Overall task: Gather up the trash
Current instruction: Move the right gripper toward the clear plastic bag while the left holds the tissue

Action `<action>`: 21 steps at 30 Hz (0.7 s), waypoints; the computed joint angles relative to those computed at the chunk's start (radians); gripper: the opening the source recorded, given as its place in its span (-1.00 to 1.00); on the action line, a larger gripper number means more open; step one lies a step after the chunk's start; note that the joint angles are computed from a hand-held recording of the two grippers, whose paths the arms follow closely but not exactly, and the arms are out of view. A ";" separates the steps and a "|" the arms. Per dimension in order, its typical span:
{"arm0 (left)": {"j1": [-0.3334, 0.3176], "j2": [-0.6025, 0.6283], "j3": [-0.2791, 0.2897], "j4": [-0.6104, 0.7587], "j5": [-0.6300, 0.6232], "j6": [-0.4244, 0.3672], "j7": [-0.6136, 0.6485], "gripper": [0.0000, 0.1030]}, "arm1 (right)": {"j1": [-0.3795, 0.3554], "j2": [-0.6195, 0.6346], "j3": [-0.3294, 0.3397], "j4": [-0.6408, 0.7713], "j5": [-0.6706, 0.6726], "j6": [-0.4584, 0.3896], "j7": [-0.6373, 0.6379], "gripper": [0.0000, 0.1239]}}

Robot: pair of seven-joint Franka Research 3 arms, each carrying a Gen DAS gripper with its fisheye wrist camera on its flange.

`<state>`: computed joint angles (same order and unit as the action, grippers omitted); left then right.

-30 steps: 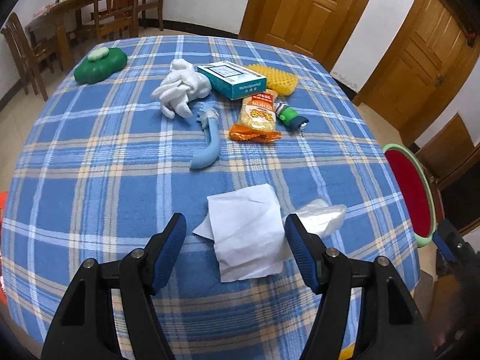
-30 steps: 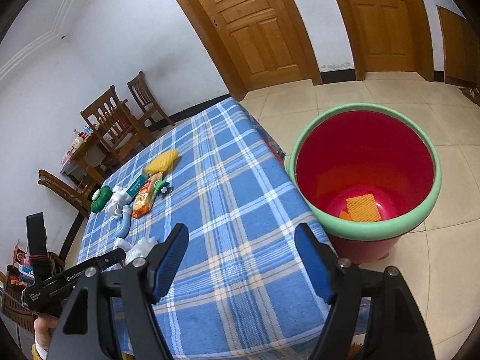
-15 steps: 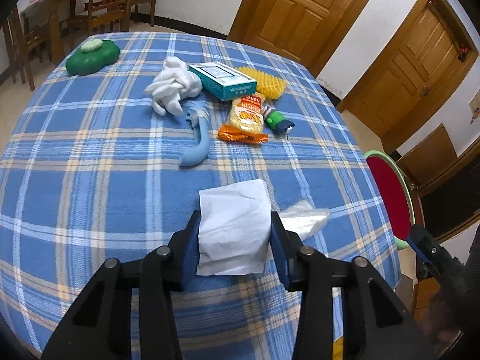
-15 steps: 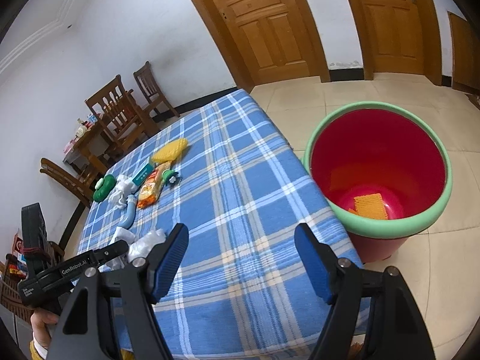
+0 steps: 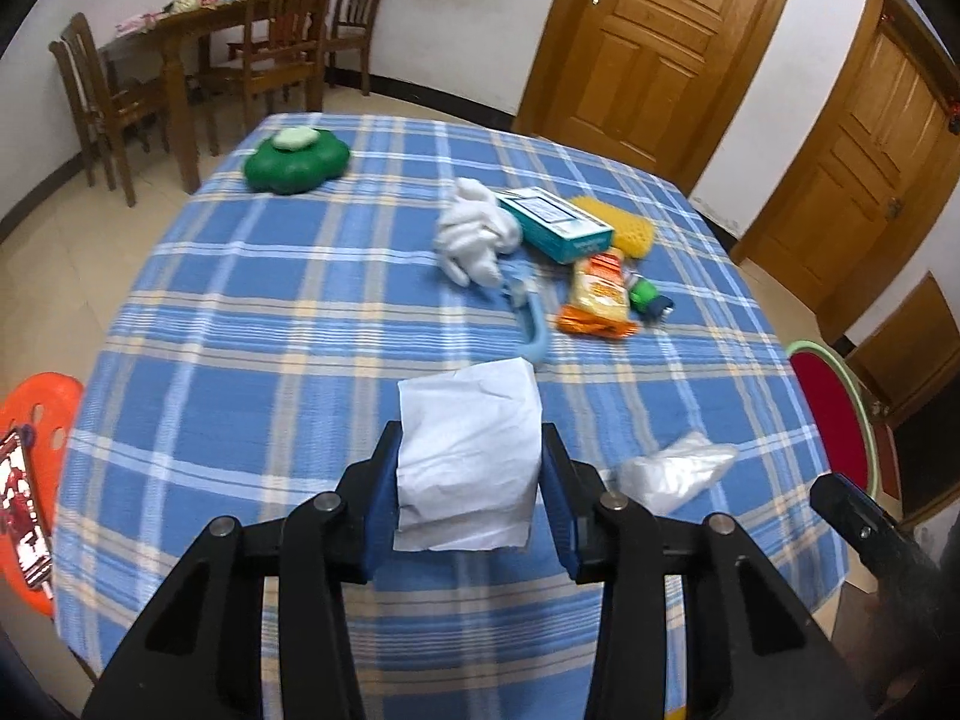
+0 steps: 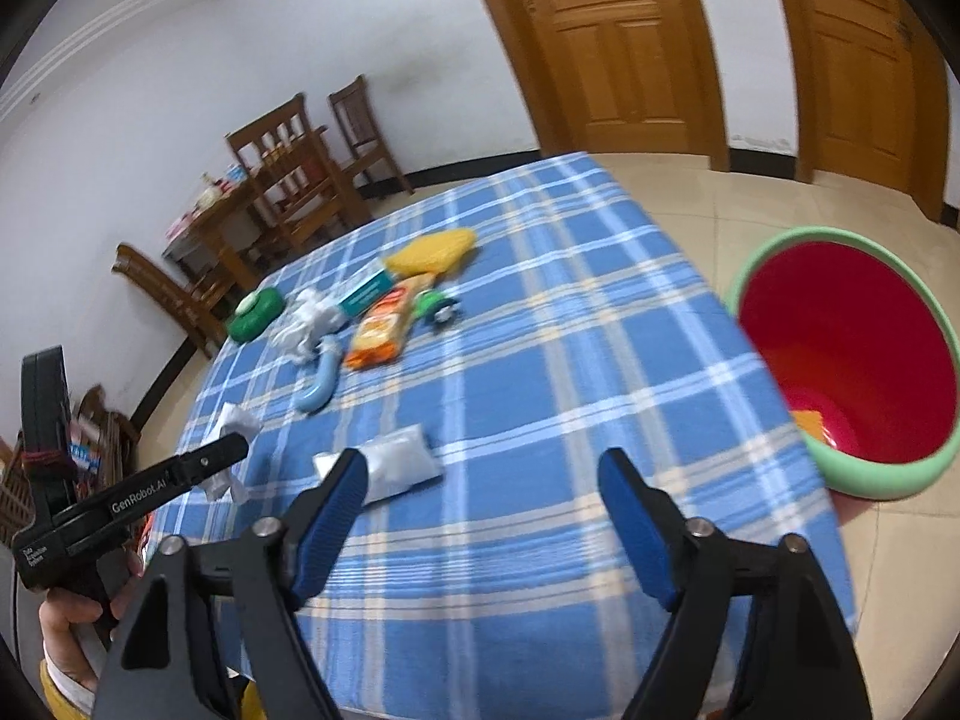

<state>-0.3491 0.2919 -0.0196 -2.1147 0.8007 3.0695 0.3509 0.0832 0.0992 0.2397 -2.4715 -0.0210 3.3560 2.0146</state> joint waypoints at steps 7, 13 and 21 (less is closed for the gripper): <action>-0.021 -0.029 0.062 -0.032 0.120 0.001 -0.136 -0.16 | 0.020 0.069 0.034 0.092 0.021 -0.080 -0.078 0.51; 0.021 -0.037 0.046 -0.044 0.189 0.005 -0.213 -0.15 | 0.341 0.127 -0.253 0.172 0.038 -0.132 -0.118 0.61; 0.053 -0.028 0.023 -0.047 0.189 0.017 -0.204 -0.16 | 0.544 0.183 -0.444 0.232 0.052 -0.198 -0.126 0.61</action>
<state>-0.2965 0.2636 0.0035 -2.1618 0.9894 3.0868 0.1465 0.6271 0.2821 -0.2041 -2.2395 0.0315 3.1579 1.8885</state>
